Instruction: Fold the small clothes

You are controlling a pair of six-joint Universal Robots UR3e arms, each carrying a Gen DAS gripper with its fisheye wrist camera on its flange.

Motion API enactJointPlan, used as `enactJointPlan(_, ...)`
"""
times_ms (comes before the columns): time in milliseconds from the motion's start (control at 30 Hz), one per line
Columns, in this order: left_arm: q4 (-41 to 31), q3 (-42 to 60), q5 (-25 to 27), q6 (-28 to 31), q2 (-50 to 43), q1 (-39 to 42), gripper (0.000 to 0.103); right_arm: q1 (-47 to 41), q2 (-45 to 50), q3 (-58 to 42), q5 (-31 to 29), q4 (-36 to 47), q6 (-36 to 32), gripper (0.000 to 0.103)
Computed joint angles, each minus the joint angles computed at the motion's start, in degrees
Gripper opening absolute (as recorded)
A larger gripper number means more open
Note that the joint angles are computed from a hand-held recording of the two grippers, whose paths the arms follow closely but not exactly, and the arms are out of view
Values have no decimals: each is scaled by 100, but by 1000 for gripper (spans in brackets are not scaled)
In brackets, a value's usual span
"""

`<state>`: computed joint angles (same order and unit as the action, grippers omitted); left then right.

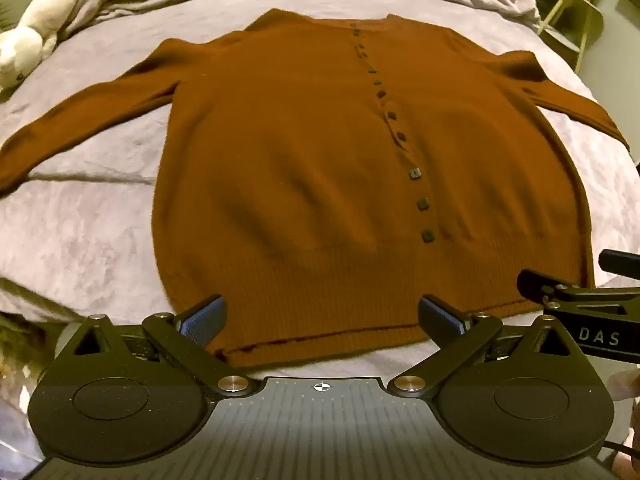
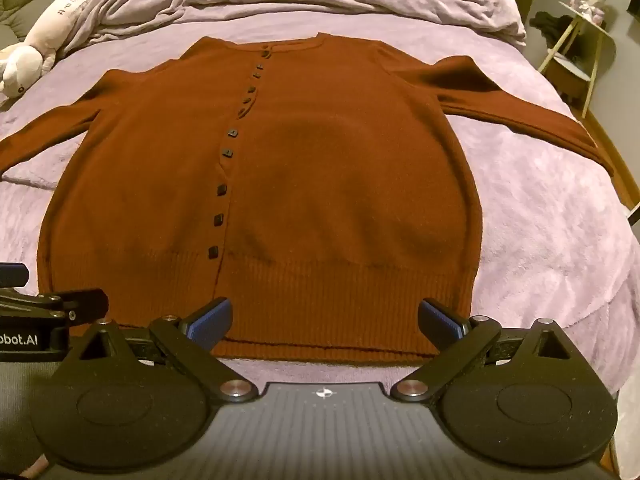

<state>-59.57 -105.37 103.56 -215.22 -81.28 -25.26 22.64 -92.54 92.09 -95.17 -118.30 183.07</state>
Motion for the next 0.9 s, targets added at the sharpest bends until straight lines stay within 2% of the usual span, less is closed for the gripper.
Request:
enactJointPlan(133, -20, -9, -271, 133, -1, 196, 103, 22, -12, 43, -39, -59, 24, 99)
enactJointPlan(233, 160, -57, -12, -52, -99, -55, 103, 60, 18, -22, -37, -33, 68, 99)
enactJointPlan(900, 45, -42, -101, 26, -16, 30, 103, 55, -21, 14, -25, -55, 31, 99)
